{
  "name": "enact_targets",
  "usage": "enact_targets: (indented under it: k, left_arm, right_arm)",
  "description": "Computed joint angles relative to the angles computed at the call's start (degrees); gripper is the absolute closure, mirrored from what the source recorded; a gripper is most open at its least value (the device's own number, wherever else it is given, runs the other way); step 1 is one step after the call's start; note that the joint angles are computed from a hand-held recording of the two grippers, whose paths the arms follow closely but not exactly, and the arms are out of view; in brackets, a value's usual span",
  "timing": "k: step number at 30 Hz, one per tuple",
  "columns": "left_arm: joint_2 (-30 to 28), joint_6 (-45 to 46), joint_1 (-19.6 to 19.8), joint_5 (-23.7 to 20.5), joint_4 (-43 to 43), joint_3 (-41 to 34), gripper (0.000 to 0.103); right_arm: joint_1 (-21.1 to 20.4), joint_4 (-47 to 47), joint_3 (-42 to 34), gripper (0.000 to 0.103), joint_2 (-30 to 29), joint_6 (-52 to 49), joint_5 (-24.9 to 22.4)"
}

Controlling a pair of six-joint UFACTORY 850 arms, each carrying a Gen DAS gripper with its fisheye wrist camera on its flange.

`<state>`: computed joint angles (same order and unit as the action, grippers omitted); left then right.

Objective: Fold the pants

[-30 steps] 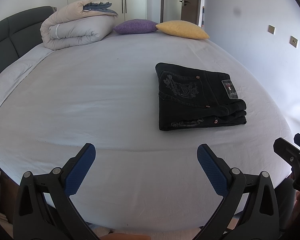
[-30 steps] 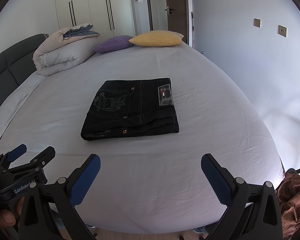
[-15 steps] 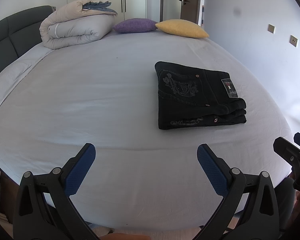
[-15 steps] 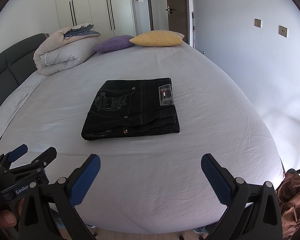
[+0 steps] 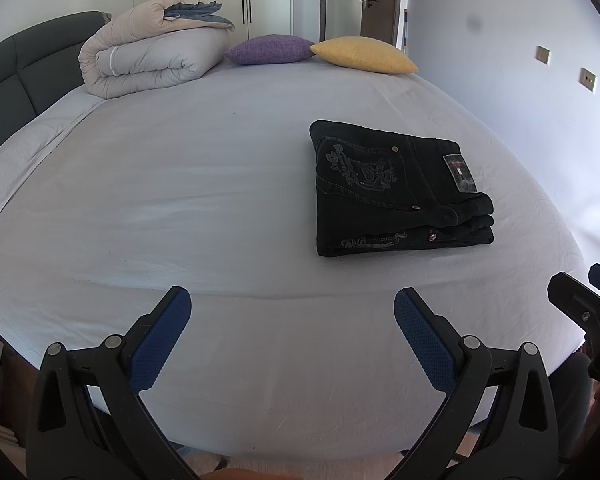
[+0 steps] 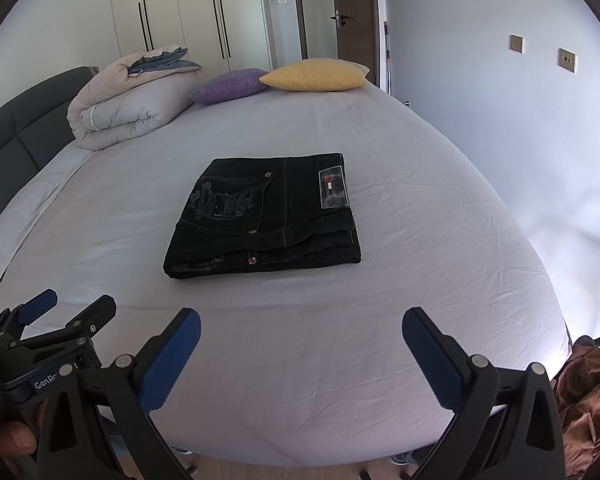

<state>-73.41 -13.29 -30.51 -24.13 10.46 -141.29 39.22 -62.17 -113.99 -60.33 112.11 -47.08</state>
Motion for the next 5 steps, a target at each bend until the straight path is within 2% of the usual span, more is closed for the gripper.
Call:
enact_targets:
  k: [5]
  left_arm:
    - [0.8,-0.3,0.1,0.8,0.3,1.5,0.0]
  right_arm:
    - [-0.1,0.0,0.2,0.0,0.1,0.0,0.1]
